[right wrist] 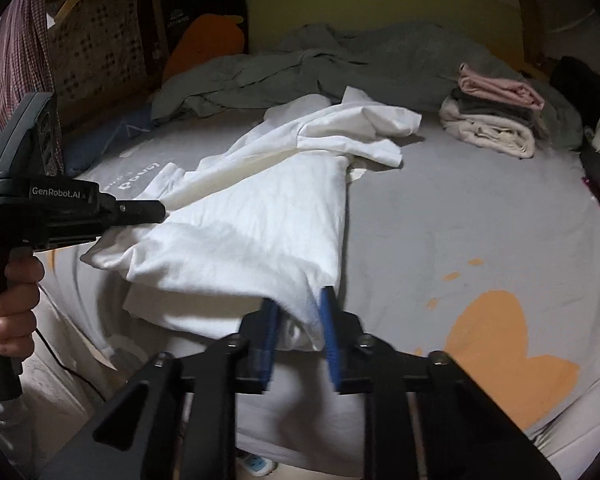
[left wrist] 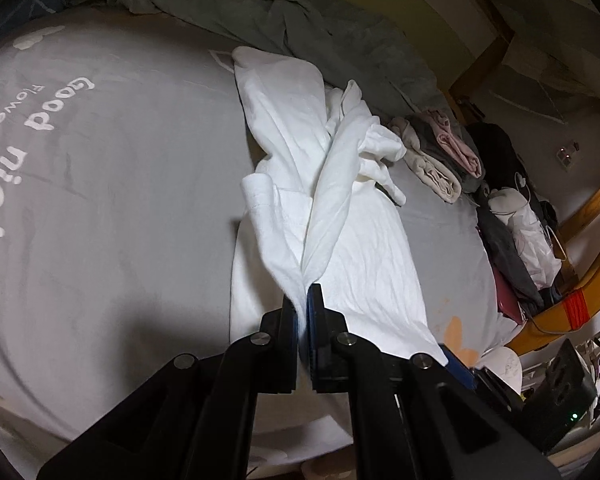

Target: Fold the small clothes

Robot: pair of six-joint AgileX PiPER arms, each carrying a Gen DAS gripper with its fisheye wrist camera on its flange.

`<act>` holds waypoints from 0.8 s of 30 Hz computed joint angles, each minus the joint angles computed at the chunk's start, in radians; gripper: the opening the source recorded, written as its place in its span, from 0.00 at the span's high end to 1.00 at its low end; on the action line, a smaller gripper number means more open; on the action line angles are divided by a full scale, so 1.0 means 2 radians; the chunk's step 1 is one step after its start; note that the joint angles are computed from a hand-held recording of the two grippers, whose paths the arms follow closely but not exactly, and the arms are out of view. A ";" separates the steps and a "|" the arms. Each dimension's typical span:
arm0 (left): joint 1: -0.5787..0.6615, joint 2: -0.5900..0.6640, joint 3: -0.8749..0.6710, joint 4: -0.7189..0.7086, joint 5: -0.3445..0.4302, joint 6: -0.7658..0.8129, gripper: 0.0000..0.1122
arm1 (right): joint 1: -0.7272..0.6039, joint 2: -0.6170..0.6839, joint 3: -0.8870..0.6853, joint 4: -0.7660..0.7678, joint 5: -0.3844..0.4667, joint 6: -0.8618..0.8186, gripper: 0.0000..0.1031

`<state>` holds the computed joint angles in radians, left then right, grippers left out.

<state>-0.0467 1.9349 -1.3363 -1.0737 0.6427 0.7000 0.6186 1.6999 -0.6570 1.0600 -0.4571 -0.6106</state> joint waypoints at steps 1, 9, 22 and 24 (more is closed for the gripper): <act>0.000 0.005 0.006 -0.026 -0.009 0.026 0.94 | 0.000 0.001 0.004 -0.007 -0.001 0.007 0.89; 0.035 -0.051 0.109 -0.170 0.005 0.164 0.71 | 0.064 0.014 0.016 0.072 -0.073 -0.030 0.89; -0.025 -0.071 0.158 -0.115 -0.050 0.121 0.94 | 0.048 0.037 0.015 0.043 -0.084 0.041 0.72; -0.037 -0.088 0.166 -0.099 -0.087 0.102 0.95 | 0.062 0.044 0.013 0.067 -0.113 0.023 0.82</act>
<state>-0.1212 1.7591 -1.0036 -1.2713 0.4687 0.9045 0.7436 1.7883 -0.6312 1.1949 -0.6837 -0.5640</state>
